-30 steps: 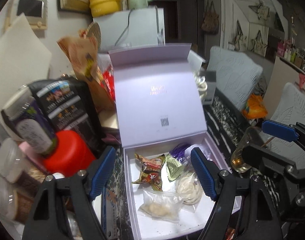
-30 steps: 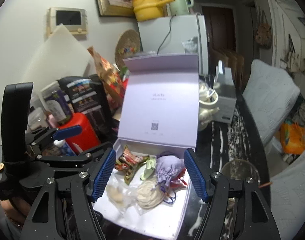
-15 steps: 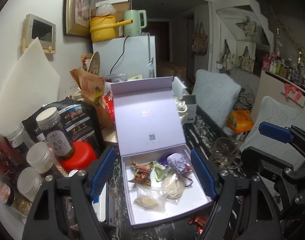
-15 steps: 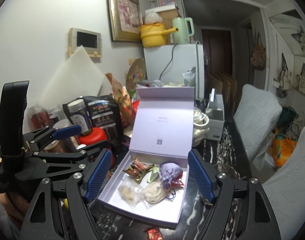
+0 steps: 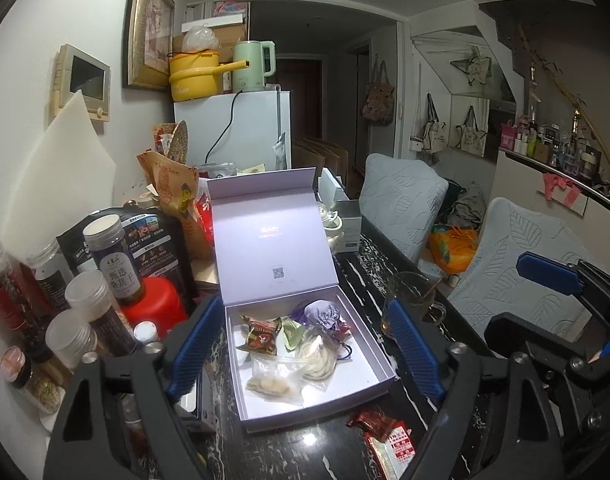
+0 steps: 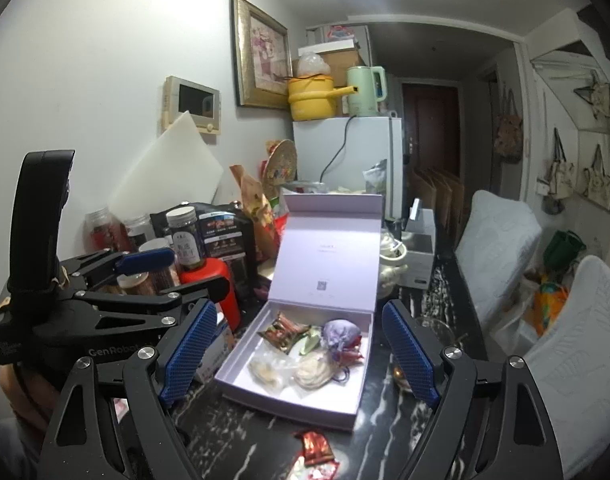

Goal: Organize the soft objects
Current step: 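Withdraw both grippers from the box toward the packets on the table, then grasp the red-and-white snack stick packet with the right gripper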

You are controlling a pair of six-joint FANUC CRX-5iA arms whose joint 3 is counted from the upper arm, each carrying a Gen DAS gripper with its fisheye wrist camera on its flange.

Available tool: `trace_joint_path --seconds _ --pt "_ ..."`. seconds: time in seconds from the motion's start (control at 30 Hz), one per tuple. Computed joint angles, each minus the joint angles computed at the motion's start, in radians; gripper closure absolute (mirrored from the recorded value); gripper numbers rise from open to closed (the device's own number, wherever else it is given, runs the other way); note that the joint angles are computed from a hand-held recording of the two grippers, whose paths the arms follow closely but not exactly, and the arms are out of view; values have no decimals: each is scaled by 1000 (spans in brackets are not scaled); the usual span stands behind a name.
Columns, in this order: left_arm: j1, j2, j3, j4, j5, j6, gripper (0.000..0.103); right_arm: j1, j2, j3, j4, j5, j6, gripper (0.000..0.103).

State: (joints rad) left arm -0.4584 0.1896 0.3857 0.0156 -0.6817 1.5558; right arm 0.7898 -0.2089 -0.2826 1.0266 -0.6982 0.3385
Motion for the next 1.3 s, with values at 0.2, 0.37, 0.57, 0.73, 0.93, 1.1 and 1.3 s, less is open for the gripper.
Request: trace_joint_path --seconds 0.2,0.37,0.57,0.73,0.93,1.1,1.3 --pt "-13 -56 -80 -16 43 4 7 36 -43 -63 57 -38 -78 15" --pt "-16 -92 -148 10 68 -18 7 71 -77 -112 89 -80 -139 15" --pt "-20 -113 -208 51 67 -49 7 107 -102 -152 93 -123 -189 15" --pt "-26 -119 -254 85 47 -75 7 150 -115 -190 87 -185 -231 15" --pt "-43 -111 -293 98 20 -78 7 190 -132 -239 66 -238 -267 15" --pt "-40 -92 -328 171 9 -103 7 208 -168 -297 25 -243 -343 15" --pt "-55 -65 -358 211 0 -98 7 224 -198 -341 -42 -275 -390 15"
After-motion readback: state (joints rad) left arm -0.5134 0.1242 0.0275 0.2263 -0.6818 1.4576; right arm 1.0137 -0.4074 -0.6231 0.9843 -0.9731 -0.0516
